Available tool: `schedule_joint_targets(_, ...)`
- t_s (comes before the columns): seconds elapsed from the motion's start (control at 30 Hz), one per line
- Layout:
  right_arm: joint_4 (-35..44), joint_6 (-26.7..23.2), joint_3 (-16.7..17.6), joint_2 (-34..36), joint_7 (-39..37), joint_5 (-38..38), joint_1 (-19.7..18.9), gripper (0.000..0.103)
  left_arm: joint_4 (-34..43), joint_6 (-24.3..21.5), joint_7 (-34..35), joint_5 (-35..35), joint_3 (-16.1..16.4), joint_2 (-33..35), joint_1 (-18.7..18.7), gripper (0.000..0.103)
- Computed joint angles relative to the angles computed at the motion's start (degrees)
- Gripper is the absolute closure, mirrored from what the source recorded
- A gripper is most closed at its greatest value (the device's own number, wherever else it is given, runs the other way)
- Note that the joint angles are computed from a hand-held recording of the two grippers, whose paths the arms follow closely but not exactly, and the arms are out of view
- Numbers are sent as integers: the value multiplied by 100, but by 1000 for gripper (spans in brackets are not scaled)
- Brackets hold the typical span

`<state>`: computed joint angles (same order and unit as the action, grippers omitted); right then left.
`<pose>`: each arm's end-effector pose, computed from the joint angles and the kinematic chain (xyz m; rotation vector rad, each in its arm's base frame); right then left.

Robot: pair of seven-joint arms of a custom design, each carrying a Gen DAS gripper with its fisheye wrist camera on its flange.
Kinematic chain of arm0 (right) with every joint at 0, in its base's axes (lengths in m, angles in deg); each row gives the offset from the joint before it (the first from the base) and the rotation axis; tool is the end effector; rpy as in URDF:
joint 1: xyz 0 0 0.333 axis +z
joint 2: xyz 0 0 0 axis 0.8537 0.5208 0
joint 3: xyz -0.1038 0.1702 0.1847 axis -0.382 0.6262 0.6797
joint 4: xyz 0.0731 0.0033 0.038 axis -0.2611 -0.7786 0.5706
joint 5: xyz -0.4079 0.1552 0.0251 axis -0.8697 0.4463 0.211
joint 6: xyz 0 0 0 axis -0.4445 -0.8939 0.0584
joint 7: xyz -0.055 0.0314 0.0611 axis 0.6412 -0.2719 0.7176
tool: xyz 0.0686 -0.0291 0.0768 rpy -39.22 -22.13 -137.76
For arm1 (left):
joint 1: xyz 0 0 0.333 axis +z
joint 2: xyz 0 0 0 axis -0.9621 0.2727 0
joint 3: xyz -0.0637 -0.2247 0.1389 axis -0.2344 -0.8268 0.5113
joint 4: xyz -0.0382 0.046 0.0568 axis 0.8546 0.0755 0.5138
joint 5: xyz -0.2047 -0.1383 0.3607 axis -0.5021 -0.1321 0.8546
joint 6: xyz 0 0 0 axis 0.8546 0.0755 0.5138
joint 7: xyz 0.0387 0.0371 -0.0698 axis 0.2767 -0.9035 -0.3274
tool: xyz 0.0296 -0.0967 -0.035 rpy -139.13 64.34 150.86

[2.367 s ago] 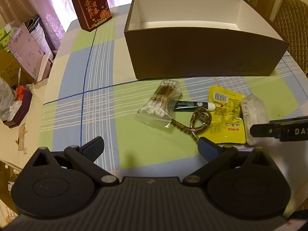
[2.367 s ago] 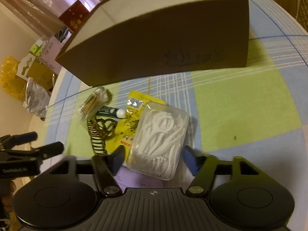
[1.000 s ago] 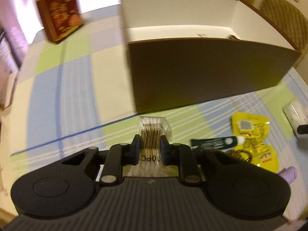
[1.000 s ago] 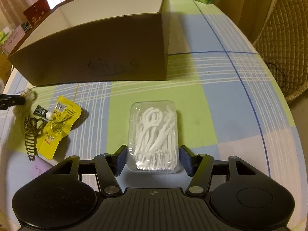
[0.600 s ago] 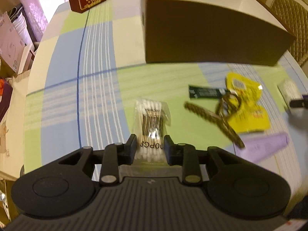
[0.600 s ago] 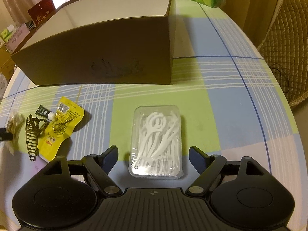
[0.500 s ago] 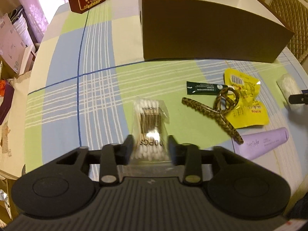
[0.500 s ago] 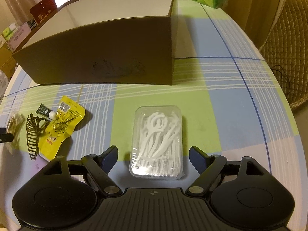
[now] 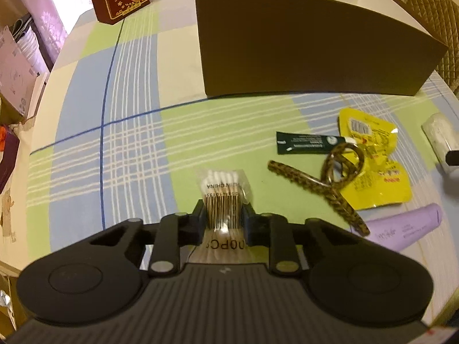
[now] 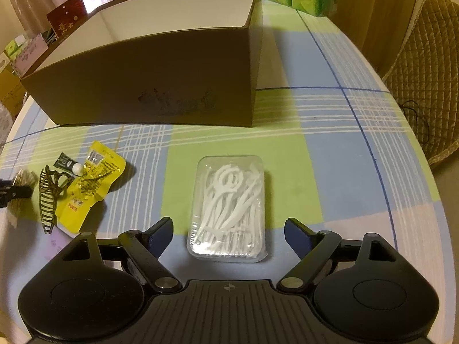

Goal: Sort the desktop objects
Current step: 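Lift the floss box and swab bag with both tools toward the brown box, then lower both items into the brown box and open both tools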

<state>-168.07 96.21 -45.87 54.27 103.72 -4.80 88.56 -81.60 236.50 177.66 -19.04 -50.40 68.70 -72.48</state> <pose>0.4754 0.3593 0.2780 -1.7454 2.0763 -0.4119 0.5809 -0.1062 0.2541 -1.3883 2.4743 -0.5646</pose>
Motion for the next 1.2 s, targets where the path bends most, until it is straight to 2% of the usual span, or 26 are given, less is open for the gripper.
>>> schedule_joint_targets(0.17, 219, -237, -19, 164, -164, -99, 45, 24, -309, -51, -77, -74, 45, -282, -55, 84)
schedule_joint_targets(0.23, 284, -199, -26, 245, -304, -55, 52, 47, -429, -58, -76, -117, 87, -389, -112, 84)
schedule_joint_targets(0.27, 342, -280, -23, 291, -403, -14, 73, 48, -481, -61, -95, -112, 116, -435, -147, 84)
schedule_joint_targets(0.33, 425, -397, -26, 346, -593, -48, 137, 49, -557, -93, -102, -80, 168, -512, -216, 84)
schedule_joint_targets(0.47, 332, -219, -7, 280, -872, 187, 162, 49, -753, -29, -89, -19, 244, -712, -369, 84)
schedule_joint_targets(0.6, 181, 92, -3, 129, -985, 310, 164, 49, -918, -11, 368, -598, 312, -1005, -544, 85)
schedule_joint_targets(0.77, 95, 342, 0, -66, -889, 106, 145, 49, -975, -5, 810, -1054, 506, -1303, -883, 85)
schedule_joint_targets(0.97, 242, 450, 50, -120, -940, -85, 84, 49, -744, 61, 1460, -1732, 639, -1378, -1248, 85)
schedule_joint_targets(1.2, 496, 779, -12, -46, -979, -321, 55, 49, -223, 107, 1927, -2171, 520, -1176, -1395, 85)
